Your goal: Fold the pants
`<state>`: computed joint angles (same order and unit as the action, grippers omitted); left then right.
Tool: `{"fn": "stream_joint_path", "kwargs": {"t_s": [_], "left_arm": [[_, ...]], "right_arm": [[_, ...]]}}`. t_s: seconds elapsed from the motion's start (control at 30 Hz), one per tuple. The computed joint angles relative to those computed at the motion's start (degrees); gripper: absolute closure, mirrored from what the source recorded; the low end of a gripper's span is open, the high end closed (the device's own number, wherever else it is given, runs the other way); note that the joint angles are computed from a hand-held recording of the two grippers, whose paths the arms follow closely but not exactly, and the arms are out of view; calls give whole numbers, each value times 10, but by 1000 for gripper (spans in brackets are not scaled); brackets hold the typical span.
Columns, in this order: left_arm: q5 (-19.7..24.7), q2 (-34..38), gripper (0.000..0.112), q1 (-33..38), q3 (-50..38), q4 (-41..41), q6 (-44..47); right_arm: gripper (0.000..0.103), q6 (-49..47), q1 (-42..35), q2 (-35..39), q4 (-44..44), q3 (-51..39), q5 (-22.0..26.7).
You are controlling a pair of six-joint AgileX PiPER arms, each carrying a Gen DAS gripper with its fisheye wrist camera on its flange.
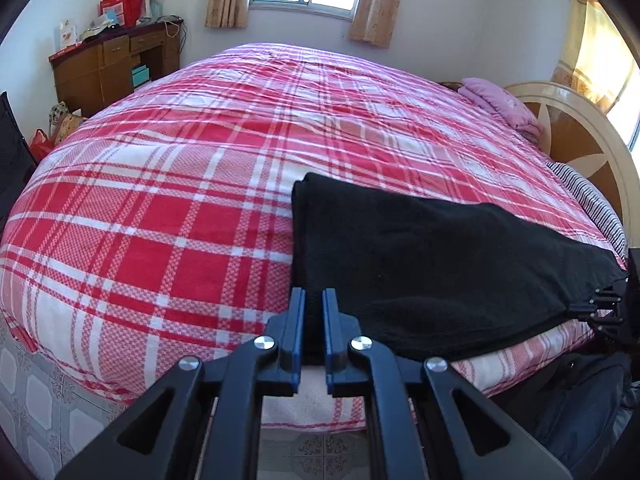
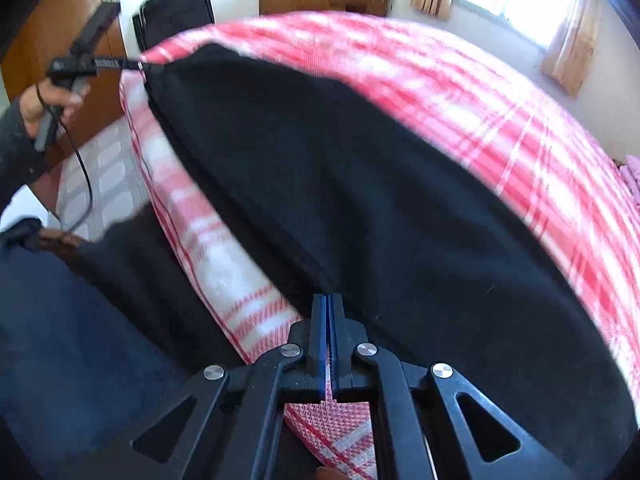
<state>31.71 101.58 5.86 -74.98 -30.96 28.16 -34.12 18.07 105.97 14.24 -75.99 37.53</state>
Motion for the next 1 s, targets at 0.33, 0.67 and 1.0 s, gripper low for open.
{"fn": "stream_joint_path", "kwargs": {"t_s": [0.33,0.67,1.0], "left_arm": [[-7,-2,103,-5,4,20,-6],[3,-1,104,9,5,-31,28],[53,-16,105,38,-4,-84,74]], "right_arm": [[79,-65,-19,-12,84,-8,-10],[80,-23,53,74,3,-112,29],[100,-72,35,6,73,-65,23]]}}
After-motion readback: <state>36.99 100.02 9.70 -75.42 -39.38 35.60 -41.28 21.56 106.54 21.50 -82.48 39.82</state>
